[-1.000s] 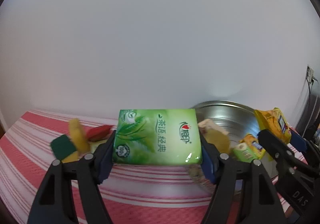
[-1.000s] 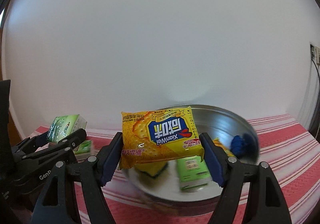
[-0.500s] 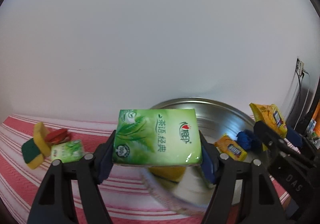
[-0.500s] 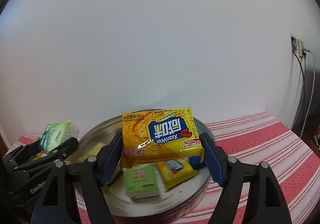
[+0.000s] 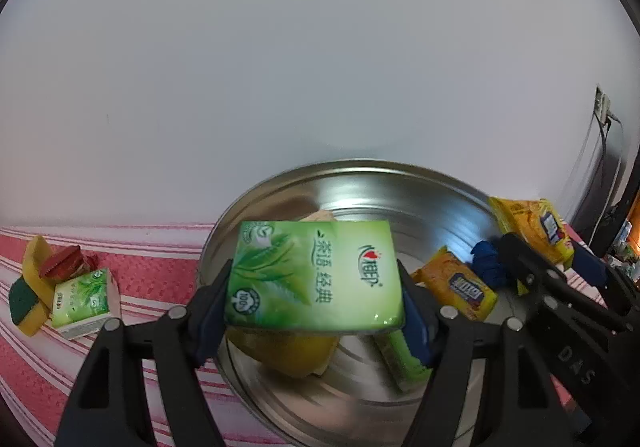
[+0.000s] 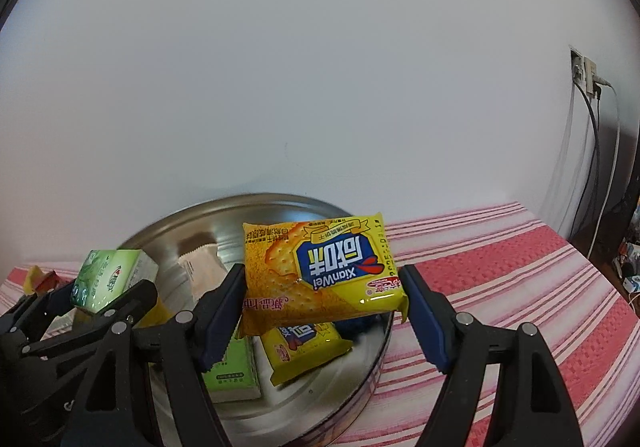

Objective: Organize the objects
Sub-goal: 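Carry the cracker packet and tissue pack over the silver tin, then open both tools to drop the packet and tissue pack into the tin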

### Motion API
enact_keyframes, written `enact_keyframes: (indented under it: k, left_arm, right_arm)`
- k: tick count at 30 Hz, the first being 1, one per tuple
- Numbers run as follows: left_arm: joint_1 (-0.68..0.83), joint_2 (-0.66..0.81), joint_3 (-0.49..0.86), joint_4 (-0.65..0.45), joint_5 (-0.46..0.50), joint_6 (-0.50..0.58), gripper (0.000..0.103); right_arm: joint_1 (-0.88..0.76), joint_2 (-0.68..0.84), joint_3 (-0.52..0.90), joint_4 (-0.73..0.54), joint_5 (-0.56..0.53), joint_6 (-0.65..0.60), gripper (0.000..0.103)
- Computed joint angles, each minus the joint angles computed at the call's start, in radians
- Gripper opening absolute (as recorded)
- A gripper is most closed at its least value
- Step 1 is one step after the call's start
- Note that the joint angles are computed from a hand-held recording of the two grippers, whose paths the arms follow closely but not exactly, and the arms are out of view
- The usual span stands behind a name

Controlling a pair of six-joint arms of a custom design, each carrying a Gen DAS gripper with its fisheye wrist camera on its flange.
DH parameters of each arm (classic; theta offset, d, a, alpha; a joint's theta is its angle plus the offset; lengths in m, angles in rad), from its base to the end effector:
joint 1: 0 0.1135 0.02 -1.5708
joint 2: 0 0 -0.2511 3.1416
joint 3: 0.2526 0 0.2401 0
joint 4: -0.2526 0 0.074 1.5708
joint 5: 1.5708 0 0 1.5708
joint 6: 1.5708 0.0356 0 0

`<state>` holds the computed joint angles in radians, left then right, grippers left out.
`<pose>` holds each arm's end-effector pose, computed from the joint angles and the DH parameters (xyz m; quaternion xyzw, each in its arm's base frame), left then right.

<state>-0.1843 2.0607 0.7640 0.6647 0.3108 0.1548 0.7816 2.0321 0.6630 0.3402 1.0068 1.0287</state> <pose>0.3380 -0.0741 0.0638 0.2177 0.8566 -0.1446 0.4448 0.2236 0.1795 0.0429 0.2321 0.8216 -0.1027 0.5104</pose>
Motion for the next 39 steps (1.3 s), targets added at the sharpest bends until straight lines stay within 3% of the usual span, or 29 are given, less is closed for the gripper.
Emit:
enact_keyframes:
  k: [4, 7, 14, 16, 17, 22, 24, 26, 28, 29, 30, 36, 39]
  left_arm:
    - [-0.028, 0.018, -0.007, 0.035, -0.036, -0.003, 0.073]
    - [-0.027, 0.032, -0.013, 0.053, -0.038, -0.002, 0.073]
    - [-0.079, 0.097, 0.038, 0.075, -0.107, -0.033, 0.075]
    - [-0.082, 0.102, 0.048, 0.066, -0.113, -0.037, 0.078]
    - [-0.082, 0.103, 0.055, 0.056, -0.113, -0.040, 0.079]
    - [-0.079, 0.111, 0.061, 0.062, -0.101, -0.048, 0.079]
    - [-0.070, 0.108, 0.055, 0.068, -0.084, -0.052, 0.079]
    - [-0.061, 0.104, 0.049, 0.076, -0.064, -0.057, 0.080]
    - [-0.064, 0.096, 0.032, 0.095, -0.078, -0.055, 0.090]
    - [-0.068, 0.085, 0.009, 0.116, -0.069, -0.033, 0.103]
    - [-0.073, 0.062, -0.030, 0.149, -0.078, -0.017, 0.103]
    - [-0.143, 0.041, -0.150, 0.354, -0.173, 0.047, 0.103]
    - [-0.145, 0.032, -0.158, 0.359, -0.189, 0.041, 0.103]
  right_arm:
    - [0.020, 0.013, 0.022, -0.046, 0.007, 0.026, 0.078]
    - [-0.093, -0.001, -0.101, 0.193, -0.072, -0.121, 0.078]
    - [-0.099, 0.014, -0.112, 0.207, -0.064, -0.138, 0.079]
    - [-0.120, 0.047, -0.095, 0.251, -0.079, -0.168, 0.079]
    - [-0.097, 0.003, -0.095, 0.183, -0.065, -0.137, 0.079]
    - [-0.093, 0.000, -0.099, 0.203, -0.071, -0.147, 0.081]
    - [-0.108, 0.013, -0.109, 0.260, -0.086, -0.174, 0.081]
    - [-0.148, 0.029, -0.157, 0.426, -0.157, -0.244, 0.081]
    - [-0.168, 0.045, -0.197, 0.553, -0.209, -0.276, 0.082]
    - [-0.172, 0.054, -0.215, 0.611, -0.221, -0.284, 0.087]
    - [-0.171, 0.061, -0.223, 0.647, -0.224, -0.294, 0.090]
    - [-0.078, 0.057, -0.180, 0.632, -0.089, -0.405, 0.091]
    - [-0.049, 0.057, -0.170, 0.617, -0.018, -0.411, 0.092]
